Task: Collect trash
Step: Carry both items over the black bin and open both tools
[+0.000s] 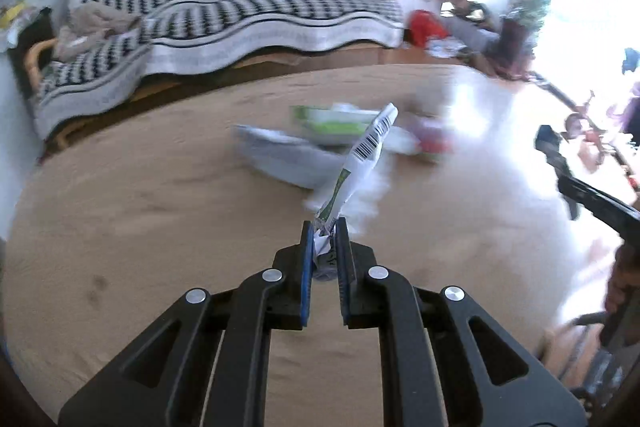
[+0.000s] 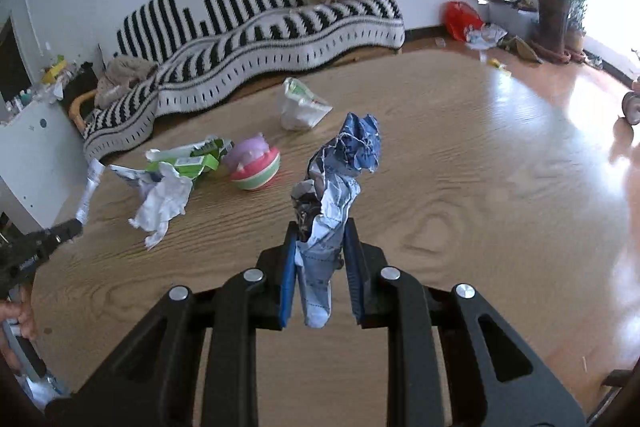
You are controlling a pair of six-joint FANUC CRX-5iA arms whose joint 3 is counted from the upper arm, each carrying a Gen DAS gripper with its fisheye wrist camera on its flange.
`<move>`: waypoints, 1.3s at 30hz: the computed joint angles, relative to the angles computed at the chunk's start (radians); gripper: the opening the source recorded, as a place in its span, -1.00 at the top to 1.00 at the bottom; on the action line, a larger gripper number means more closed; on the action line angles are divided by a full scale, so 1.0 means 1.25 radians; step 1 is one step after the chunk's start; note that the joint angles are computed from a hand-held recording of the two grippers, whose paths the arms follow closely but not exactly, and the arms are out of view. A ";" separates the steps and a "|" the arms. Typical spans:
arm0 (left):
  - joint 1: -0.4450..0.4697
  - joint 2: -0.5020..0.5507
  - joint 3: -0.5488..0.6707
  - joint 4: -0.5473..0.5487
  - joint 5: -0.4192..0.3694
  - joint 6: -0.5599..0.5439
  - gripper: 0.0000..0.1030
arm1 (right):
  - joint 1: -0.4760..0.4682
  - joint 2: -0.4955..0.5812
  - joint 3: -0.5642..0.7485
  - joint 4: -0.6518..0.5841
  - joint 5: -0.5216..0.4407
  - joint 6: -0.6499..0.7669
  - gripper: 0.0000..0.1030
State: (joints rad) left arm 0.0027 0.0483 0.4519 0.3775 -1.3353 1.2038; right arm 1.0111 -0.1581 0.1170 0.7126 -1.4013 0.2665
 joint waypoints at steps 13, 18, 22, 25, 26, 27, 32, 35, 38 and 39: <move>-0.324 -0.075 -0.170 0.052 -0.079 0.072 0.81 | 0.344 -0.262 -0.181 0.054 -0.304 -0.313 0.57; -0.416 -0.035 -0.226 -0.010 -0.087 0.156 0.81 | 0.414 -0.371 -0.316 -0.097 -0.313 -0.508 0.57; -0.456 -0.003 -0.232 -0.064 -0.075 0.162 0.81 | 0.411 -0.440 -0.399 -0.198 -0.258 -0.593 0.57; -0.460 0.020 -0.237 -0.081 -0.086 0.156 0.81 | 0.407 -0.472 -0.435 -0.230 -0.232 -0.622 0.57; -0.456 0.031 -0.231 -0.082 -0.093 0.159 0.81 | 0.398 -0.475 -0.439 -0.237 -0.224 -0.622 0.57; -0.453 0.041 -0.228 -0.079 -0.097 0.166 0.81 | 0.395 -0.480 -0.444 -0.244 -0.223 -0.625 0.57; -0.449 0.057 -0.225 -0.077 -0.097 0.162 0.81 | 0.364 -0.487 -0.454 -0.263 -0.200 -0.612 0.57; -0.456 0.060 -0.221 -0.086 -0.099 0.164 0.81 | 0.325 -0.481 -0.449 -0.275 -0.181 -0.577 0.57; -0.460 0.064 -0.216 -0.085 -0.101 0.171 0.81 | 0.310 -0.478 -0.446 -0.285 -0.172 -0.563 0.57; -0.465 0.062 -0.211 -0.089 -0.106 0.177 0.80 | 0.299 -0.472 -0.441 -0.292 -0.171 -0.555 0.56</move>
